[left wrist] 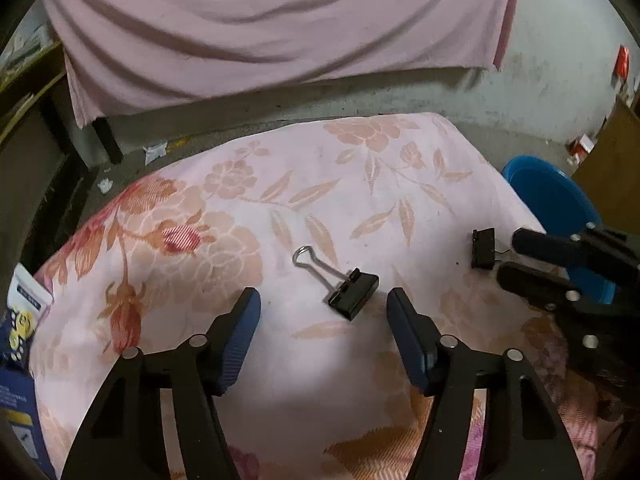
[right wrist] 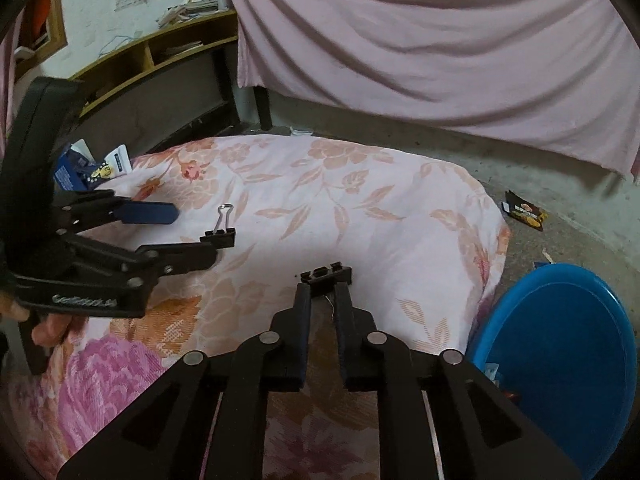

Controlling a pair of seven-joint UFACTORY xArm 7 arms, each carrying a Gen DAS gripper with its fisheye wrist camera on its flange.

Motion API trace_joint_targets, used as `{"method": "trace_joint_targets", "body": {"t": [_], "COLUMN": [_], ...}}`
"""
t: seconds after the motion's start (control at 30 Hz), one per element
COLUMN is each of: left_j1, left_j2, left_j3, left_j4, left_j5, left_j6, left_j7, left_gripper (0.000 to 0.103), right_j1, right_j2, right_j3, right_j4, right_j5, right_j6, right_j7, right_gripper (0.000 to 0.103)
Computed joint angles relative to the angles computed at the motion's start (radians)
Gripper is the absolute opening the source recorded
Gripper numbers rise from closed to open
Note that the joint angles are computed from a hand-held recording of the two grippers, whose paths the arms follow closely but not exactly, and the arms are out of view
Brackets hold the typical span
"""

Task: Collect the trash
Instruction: 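Grasp the black binder clip with the left tool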

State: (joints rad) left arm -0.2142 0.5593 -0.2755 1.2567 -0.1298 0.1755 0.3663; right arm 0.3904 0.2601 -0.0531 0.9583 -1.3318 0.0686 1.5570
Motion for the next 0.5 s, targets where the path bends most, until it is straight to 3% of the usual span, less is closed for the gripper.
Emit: {"method": "trace_joint_targets", "body": {"t": [0.07, 0.17, 0.4, 0.5], "left_j1": [-0.004, 0.010, 0.065, 0.085], "left_j2": [0.007, 0.022, 0.010, -0.008], "left_j3": [0.000, -0.021, -0.074, -0.092], "left_j4": [0.006, 0.020, -0.016, -0.043], "left_j5": [0.010, 0.002, -0.045, -0.076], "left_j6": [-0.002, 0.005, -0.028, -0.049], "left_j7": [0.009, 0.026, 0.065, 0.055], "left_gripper": [0.041, 0.022, 0.019, 0.019], "right_j1": [0.008, -0.013, -0.066, -0.047], "right_j2": [-0.009, -0.017, 0.021, 0.043], "right_j3": [-0.014, -0.001, 0.044, 0.028], "right_j4": [0.000, 0.005, 0.029, 0.043], "right_j5": [-0.065, -0.139, -0.095, -0.050], "right_j6": [-0.011, -0.015, -0.023, -0.035], "right_j7": [0.072, 0.153, 0.102, 0.047], "right_gripper": [0.028, 0.028, 0.028, 0.037]}}
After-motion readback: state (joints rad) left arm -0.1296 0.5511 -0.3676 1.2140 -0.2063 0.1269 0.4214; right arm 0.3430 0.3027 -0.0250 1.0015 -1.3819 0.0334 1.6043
